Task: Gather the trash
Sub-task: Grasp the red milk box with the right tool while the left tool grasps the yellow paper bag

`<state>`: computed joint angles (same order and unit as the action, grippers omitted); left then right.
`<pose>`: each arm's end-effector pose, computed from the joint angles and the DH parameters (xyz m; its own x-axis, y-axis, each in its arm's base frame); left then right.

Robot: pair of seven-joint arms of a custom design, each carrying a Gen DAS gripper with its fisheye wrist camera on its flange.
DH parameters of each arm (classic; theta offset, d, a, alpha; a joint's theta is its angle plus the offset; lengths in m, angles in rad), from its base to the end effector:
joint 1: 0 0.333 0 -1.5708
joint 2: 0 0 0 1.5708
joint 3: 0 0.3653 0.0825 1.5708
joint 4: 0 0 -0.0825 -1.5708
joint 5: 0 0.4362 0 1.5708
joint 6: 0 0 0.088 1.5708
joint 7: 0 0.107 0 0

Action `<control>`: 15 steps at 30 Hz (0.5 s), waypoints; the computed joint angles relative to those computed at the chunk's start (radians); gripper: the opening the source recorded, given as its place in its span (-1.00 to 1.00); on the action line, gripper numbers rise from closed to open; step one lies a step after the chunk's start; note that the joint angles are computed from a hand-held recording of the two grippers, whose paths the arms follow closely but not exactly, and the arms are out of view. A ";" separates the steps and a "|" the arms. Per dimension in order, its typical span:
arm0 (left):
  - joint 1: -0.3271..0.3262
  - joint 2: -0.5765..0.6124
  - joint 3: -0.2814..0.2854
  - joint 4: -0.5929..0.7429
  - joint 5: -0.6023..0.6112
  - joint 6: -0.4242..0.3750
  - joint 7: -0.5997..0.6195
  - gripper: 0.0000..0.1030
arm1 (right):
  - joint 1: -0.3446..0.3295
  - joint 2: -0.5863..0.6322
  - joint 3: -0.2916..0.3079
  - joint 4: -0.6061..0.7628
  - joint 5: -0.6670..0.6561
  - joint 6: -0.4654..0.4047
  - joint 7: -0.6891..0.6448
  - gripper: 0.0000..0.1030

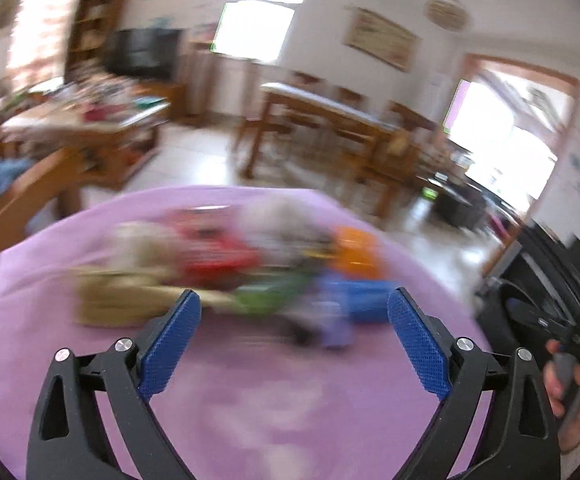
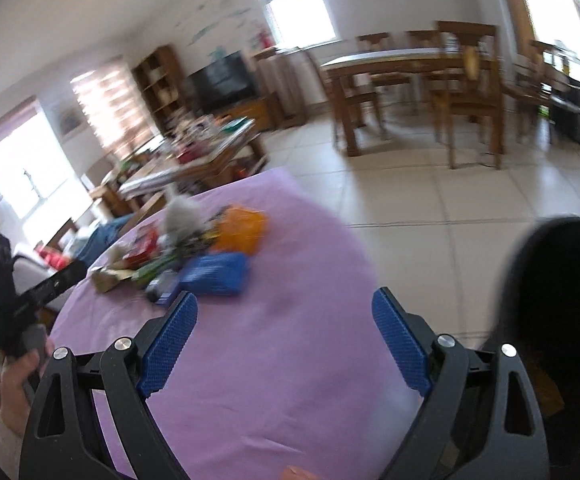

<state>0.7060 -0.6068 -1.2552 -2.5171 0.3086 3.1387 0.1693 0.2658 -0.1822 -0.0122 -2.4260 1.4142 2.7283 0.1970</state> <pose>0.4139 -0.3262 0.4309 0.1804 -0.9357 0.3031 -0.5351 -0.3519 -0.7680 0.5082 0.0933 0.4212 0.4962 -0.8186 -0.2892 -0.6673 -0.1465 -0.7302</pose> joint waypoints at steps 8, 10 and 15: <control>-0.129 0.100 0.293 -0.191 -0.047 0.079 -0.029 0.78 | 0.105 0.127 0.103 0.162 -0.107 -0.038 0.056 0.69; -0.092 0.132 0.283 -0.177 -0.054 0.100 -0.003 0.69 | 0.128 0.163 0.128 0.206 -0.137 -0.023 0.074 0.40; -0.042 0.227 0.260 -0.143 -0.079 0.133 0.078 0.44 | 0.168 0.295 0.177 0.337 -0.371 0.022 0.236 0.23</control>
